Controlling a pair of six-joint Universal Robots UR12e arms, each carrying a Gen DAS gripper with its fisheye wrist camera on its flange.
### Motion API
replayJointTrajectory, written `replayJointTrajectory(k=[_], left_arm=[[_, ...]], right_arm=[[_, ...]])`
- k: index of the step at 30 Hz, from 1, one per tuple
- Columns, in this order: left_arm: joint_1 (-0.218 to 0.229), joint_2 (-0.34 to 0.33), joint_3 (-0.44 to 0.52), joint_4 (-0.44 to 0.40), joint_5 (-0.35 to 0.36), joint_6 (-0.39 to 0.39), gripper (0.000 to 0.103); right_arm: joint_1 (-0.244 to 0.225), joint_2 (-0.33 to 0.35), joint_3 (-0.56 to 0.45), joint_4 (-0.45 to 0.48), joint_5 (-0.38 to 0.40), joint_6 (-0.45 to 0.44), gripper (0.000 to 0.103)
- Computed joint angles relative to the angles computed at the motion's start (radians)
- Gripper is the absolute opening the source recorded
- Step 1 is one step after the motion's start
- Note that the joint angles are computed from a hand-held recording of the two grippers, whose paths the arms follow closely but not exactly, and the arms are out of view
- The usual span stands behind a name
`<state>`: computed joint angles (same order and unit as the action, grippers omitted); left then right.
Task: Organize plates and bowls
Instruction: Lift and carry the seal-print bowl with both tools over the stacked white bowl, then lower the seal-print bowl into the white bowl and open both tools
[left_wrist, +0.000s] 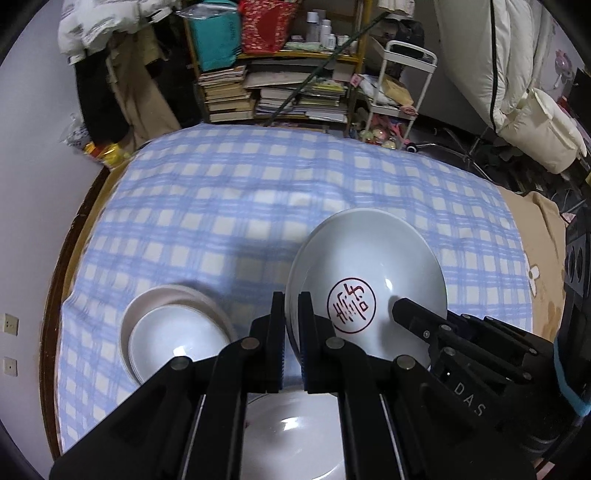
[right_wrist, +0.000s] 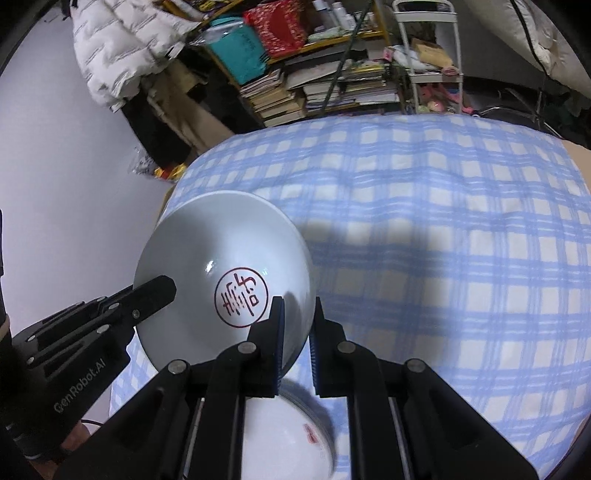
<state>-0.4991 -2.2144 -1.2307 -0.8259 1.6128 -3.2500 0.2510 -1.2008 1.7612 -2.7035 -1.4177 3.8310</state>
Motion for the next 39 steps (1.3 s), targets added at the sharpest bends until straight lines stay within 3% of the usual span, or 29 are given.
replayJointTrajectory(k=[7, 17, 23, 26, 35, 39], left_arm=[[0.027, 0.051, -0.085, 0.044, 0.042, 0.016, 0.007], [0.092, 0.091, -0.169, 0.067, -0.011, -0.046, 0.007], [0.128, 0.101, -0.213, 0.087, -0.045, -0.120, 0.007], [0.135, 0.098, -0.221, 0.077, -0.038, -0.112, 0.007], [0.161, 0.086, -0.238, 0.051, -0.092, -0.134, 0.008], [0.155, 0.077, -0.236, 0.046, -0.049, -0.113, 0.008]], right_arm=[[0.044, 0.035, -0.054, 0.019, 0.002, -0.008, 0.014], [0.092, 0.106, -0.130, 0.015, 0.029, 0.011, 0.014], [0.126, 0.144, -0.179, 0.028, -0.016, 0.018, 0.015], [0.128, 0.163, -0.192, 0.032, 0.010, 0.041, 0.015], [0.150, 0.196, -0.227, 0.060, -0.047, 0.003, 0.015], [0.158, 0.210, -0.245, 0.083, -0.057, -0.016, 0.015]])
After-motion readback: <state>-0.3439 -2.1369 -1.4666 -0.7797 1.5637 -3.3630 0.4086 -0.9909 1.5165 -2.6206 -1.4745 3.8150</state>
